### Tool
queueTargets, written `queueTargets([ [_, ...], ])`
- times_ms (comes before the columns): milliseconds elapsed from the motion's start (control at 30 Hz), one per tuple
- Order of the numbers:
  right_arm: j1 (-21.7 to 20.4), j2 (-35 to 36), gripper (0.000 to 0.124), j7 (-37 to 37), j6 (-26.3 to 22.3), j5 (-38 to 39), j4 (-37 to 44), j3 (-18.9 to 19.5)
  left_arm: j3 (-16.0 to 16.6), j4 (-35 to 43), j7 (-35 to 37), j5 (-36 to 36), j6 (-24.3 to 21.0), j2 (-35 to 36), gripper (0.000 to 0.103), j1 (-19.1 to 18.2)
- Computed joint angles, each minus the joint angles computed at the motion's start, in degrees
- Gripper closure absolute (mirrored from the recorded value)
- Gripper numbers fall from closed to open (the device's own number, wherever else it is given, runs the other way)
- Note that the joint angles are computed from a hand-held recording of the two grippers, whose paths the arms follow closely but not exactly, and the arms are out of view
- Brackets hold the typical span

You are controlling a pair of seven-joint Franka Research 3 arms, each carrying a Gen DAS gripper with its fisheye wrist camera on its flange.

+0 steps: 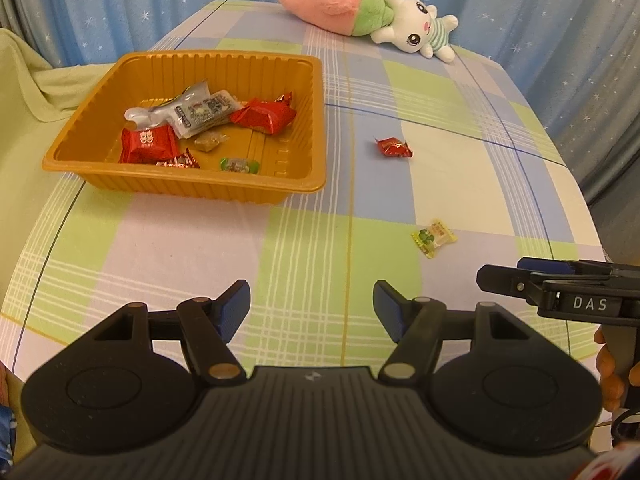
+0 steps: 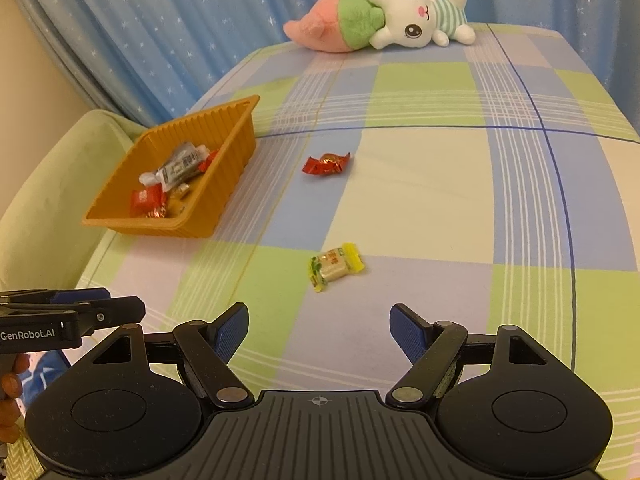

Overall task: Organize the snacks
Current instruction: 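Move both tools away from the tray toward the remaining candies on the table, then grasp the yellow-green wrapped candy with the right tool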

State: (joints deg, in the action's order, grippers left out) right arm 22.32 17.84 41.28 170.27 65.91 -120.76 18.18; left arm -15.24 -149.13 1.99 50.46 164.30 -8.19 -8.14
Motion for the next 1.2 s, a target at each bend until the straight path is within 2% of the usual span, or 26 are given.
queueTargets([
  [400, -0.2, 3.8, 0.047, 6.7, -0.6, -6.2, 2.7, -0.1, 1.4, 0.1, 1.9, -0.7, -0.2, 2.0, 0.038, 0.3],
  [833, 1.3, 9.0, 0.047, 18.9, 1.1, -18.2, 7.5, -0.2, 3.6, -0.1, 5.1, -0.7, 1.5, 3.4, 0.038, 2.5],
  [1067, 3.3, 11.3, 0.05, 27.3, 2.4, -25.9, 9.4, -1.8, 4.3, -0.2, 7.1, -0.5, 2.6, 3.9, 0.038, 3.7],
  [1200, 5.8, 12.3, 0.054, 33.8, 2.9, -31.0, 10.1, -4.4, 4.7, -0.6, 8.5, -0.8, 3.4, 3.9, 0.038, 4.3],
])
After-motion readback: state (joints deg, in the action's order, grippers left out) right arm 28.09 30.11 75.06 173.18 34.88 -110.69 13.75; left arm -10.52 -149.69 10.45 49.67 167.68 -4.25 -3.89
